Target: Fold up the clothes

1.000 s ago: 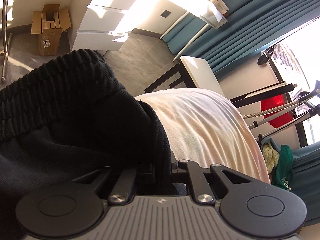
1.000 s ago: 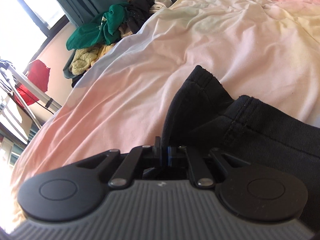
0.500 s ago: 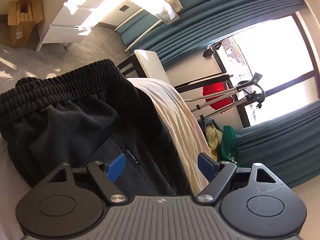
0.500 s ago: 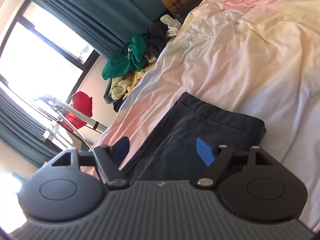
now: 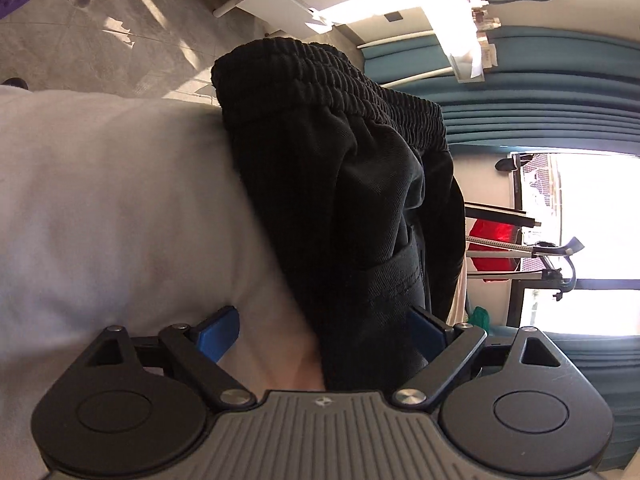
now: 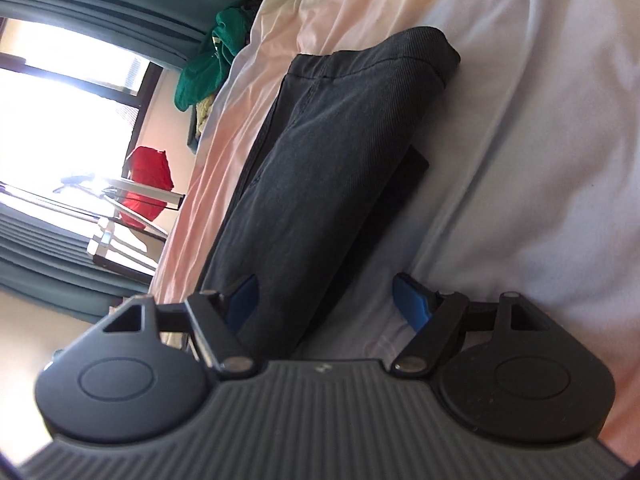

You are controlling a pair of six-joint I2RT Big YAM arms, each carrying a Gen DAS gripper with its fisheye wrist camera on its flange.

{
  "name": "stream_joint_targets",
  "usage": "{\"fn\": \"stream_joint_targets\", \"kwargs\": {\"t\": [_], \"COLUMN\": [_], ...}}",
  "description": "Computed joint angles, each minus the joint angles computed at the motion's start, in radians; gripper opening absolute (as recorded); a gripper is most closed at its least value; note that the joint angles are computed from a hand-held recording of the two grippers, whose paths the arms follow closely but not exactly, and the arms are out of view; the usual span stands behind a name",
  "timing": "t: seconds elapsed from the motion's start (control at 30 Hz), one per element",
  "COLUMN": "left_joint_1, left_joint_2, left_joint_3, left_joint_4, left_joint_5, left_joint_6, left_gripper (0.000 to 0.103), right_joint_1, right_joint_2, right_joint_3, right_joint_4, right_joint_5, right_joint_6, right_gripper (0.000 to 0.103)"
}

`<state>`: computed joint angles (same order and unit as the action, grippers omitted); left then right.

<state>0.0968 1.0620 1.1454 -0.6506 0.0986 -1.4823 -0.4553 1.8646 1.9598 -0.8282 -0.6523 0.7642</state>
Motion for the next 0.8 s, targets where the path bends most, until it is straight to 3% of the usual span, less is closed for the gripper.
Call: {"fn": "stream_joint_targets", "kwargs": {"t": [0.1, 0.17, 0.23, 0.27, 0.3, 0.33, 0.37, 0.5, 0.63, 0.7, 0.8], "left_joint_1": [0.006, 0.01, 0.016, 0.019, 0.021, 0.023, 0.026, 0.024, -0.006, -0.013, -0.027], "left_joint_2": [0.062, 0.106, 0.142, 0.154, 0.167, 0.179, 0.192, 0.195, 0.176, 0.169, 0.076], "left_joint_3": [0.029, 0.059, 0.097, 0.115, 0.133, 0.152, 0.17, 0.264, 0.332, 0.35, 0.304], "left_joint_4": [0.056, 0.06, 0.036, 0.025, 0.014, 0.002, -0.009, -0.082, -0.118, -0.12, -0.165], "left_joint_5": [-0.053, -0.083, -0.101, -0.106, -0.11, -0.115, -0.12, -0.144, -0.203, -0.192, -0.169], "left_joint_6": [0.067, 0.079, 0.082, 0.089, 0.097, 0.104, 0.112, 0.179, 0.262, 0.235, 0.231], "left_gripper": [0.091, 0.07, 0.054, 0.041, 0.035, 0.024, 0.019, 0.013, 0.012, 0.012, 0.012], "right_joint_1": [0.014, 0.024, 0.031, 0.03, 0.027, 0.024, 0.02, 0.014, 0.002, -0.02, -0.072], "right_joint_2": [0.019, 0.034, 0.043, 0.051, 0.06, 0.069, 0.073, 0.066, 0.021, -0.027, -0.104], "right_joint_3": [-0.017, -0.005, 0.009, 0.028, 0.051, 0.074, 0.089, 0.165, 0.168, 0.115, 0.013], "right_joint_4": [0.126, 0.17, 0.195, 0.178, 0.153, 0.128, 0.114, 0.036, 0.044, 0.076, 0.089], "right_joint_5": [0.048, 0.091, 0.142, 0.158, 0.169, 0.18, 0.181, 0.188, 0.173, 0.162, 0.131], "right_joint_6": [0.048, 0.057, 0.087, 0.093, 0.097, 0.101, 0.099, 0.017, -0.008, 0.016, 0.025], "right_gripper": [0.078, 0.077, 0.07, 0.055, 0.033, 0.024, 0.016, 0.012, 0.012, 0.012, 0.012]}}
